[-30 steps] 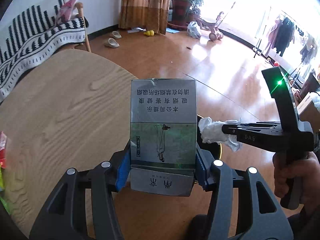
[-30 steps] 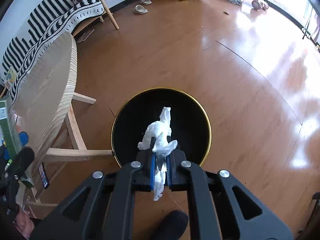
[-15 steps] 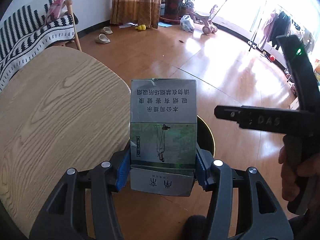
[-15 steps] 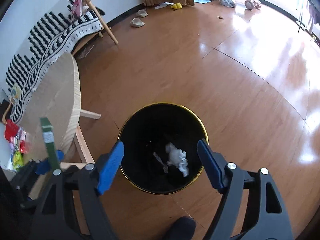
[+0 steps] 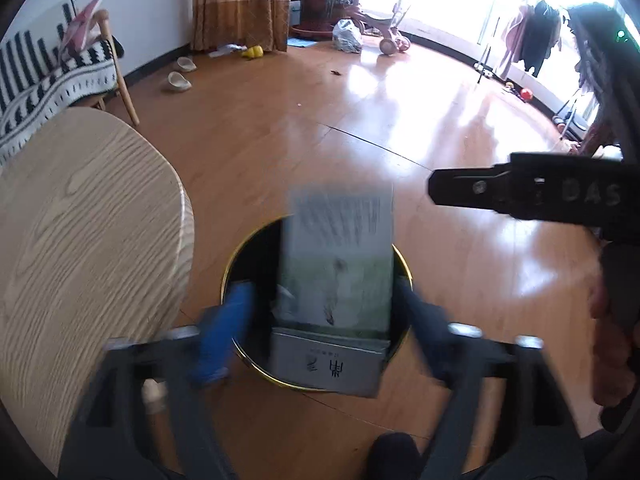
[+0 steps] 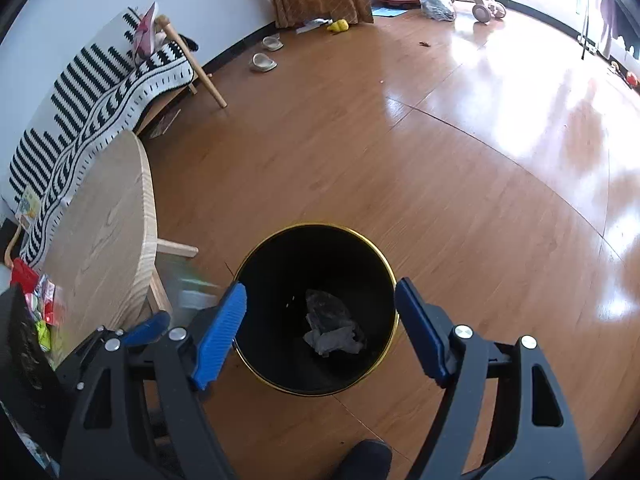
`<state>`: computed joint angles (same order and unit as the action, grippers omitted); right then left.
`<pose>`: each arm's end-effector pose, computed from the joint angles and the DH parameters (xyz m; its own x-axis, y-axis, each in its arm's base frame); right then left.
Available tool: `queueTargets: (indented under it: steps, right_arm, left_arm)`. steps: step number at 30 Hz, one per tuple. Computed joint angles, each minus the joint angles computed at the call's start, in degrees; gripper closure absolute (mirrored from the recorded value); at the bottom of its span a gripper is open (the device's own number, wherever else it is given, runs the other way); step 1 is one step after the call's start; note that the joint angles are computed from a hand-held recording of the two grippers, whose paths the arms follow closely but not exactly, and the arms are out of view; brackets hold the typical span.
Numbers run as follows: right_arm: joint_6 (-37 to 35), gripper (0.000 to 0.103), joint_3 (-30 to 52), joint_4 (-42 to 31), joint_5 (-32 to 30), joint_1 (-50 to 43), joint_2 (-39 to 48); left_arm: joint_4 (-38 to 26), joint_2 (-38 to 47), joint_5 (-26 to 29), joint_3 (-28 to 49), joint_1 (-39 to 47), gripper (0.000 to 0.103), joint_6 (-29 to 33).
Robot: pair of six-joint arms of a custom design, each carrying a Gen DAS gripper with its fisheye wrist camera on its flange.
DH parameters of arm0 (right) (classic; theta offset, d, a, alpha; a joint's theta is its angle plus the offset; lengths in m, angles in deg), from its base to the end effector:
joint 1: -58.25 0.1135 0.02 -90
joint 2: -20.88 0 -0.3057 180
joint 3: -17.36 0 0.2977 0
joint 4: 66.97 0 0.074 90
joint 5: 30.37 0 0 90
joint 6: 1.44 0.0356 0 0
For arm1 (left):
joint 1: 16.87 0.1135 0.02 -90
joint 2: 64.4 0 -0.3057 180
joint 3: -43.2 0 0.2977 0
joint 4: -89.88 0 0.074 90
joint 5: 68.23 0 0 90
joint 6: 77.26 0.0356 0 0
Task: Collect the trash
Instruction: 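Carry the cigarette pack and tissue over the bin and release both, then return both grippers to the table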
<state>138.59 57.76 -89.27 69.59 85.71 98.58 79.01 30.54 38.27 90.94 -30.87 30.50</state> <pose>0.2219 0.1084 0.1377 -0.7802 0.4452 -0.4394 0.3447 0.8922 0.2920 0.2943 -0.0838 0.1079 -0.6690 0.4682 -0.5772 0.6109 0.7888 -0.0682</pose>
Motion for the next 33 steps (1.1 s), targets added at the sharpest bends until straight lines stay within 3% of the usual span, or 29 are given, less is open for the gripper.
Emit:
queueTargets:
  steps: [8,10,15,19,25,33]
  right_arm:
    - [0.4,0.028,1.4,-0.8,0.6,1.7,1.0]
    - [0.4,0.028,2.9,-1.4,1.0,2.9,1.6]
    - [0.7,0.028,10.3,-3.0,3.6,8.3,5.9]
    - [0.9,0.026,18.0,-4.4,5.4,12.8,11.2]
    - [0.7,0.025,36.4,-6.0,3.2,19.2,25.9]
    - [-2.3,0.025,68.6,-12.8,-1.1,27.7,48.0]
  left_arm:
    - [-1.7,-2.9,3.2,-0.7,4.7,0.013,1.4]
    - [-7.1,-3.3,7.6,0.7,8.2,0.013,5.2]
    - [-14.8,-12.4,12.4,-0.8,17.0,0.010,11.9]
    - [-25.6,-15.1,18.6,2.9,29.5,0.010,20.4]
    - [-31.8,-10.4,22.1,11.9,49.1,0.008,29.9]
    - [-37.1,6.8,24.5,33.2,70.9,0.008,32.7]
